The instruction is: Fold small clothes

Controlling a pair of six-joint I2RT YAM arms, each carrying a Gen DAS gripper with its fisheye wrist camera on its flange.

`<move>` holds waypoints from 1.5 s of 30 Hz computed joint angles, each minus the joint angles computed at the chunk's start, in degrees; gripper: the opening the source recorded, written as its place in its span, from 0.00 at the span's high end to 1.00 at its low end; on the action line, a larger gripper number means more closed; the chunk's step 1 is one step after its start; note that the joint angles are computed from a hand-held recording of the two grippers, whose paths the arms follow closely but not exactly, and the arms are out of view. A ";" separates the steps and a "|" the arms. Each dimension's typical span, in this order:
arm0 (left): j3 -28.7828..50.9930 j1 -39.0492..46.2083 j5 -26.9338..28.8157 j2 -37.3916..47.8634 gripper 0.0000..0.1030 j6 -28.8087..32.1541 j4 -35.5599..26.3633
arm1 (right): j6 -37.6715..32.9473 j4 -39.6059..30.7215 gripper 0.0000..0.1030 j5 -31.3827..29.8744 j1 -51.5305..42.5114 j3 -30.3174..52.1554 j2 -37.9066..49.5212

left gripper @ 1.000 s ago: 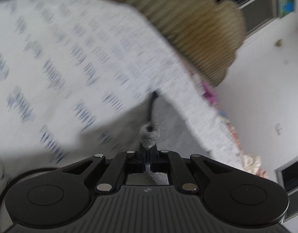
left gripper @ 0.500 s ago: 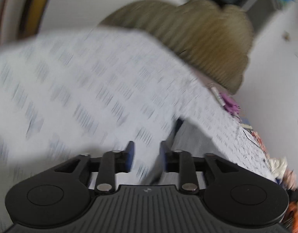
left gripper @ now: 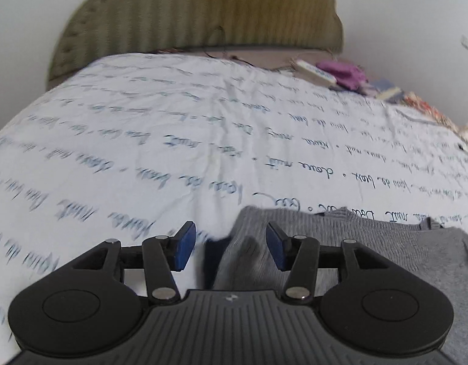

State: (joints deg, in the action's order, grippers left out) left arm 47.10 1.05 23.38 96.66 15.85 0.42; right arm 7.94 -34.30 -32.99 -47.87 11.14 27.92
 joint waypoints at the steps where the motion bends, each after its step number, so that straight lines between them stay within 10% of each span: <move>1: 1.63 -0.96 -0.70 1.61 0.51 0.01 -0.56 | 0.86 3.22 0.41 0.45 1.59 -0.66 2.80; 13: 13.53 -1.63 6.16 12.07 0.58 -1.71 -10.04 | -0.63 19.50 0.82 -9.79 -0.97 -4.08 18.86; 22: 25.99 3.45 19.37 20.64 0.58 -4.24 -24.96 | -0.84 23.33 0.64 -19.66 -6.59 -3.78 27.30; 24: 26.71 2.97 17.76 21.18 0.58 -5.45 -24.82 | 0.35 24.50 0.64 -19.56 -5.82 -3.75 27.74; 28: 22.61 0.15 8.95 18.73 0.94 -6.06 -18.70 | 3.03 26.88 0.88 -14.56 -0.89 -4.20 26.18; 36: 13.02 1.66 5.08 10.05 0.97 -9.16 -5.96 | 8.71 22.91 0.90 -21.01 -4.95 -6.14 9.17; 41: 12.21 0.99 0.24 13.99 0.96 -8.91 -2.32 | 9.29 37.63 0.90 -9.47 1.44 -7.30 25.83; 45: 7.76 0.85 0.47 10.03 0.94 -6.87 1.53 | 12.26 40.49 0.83 -5.69 3.87 -10.31 22.32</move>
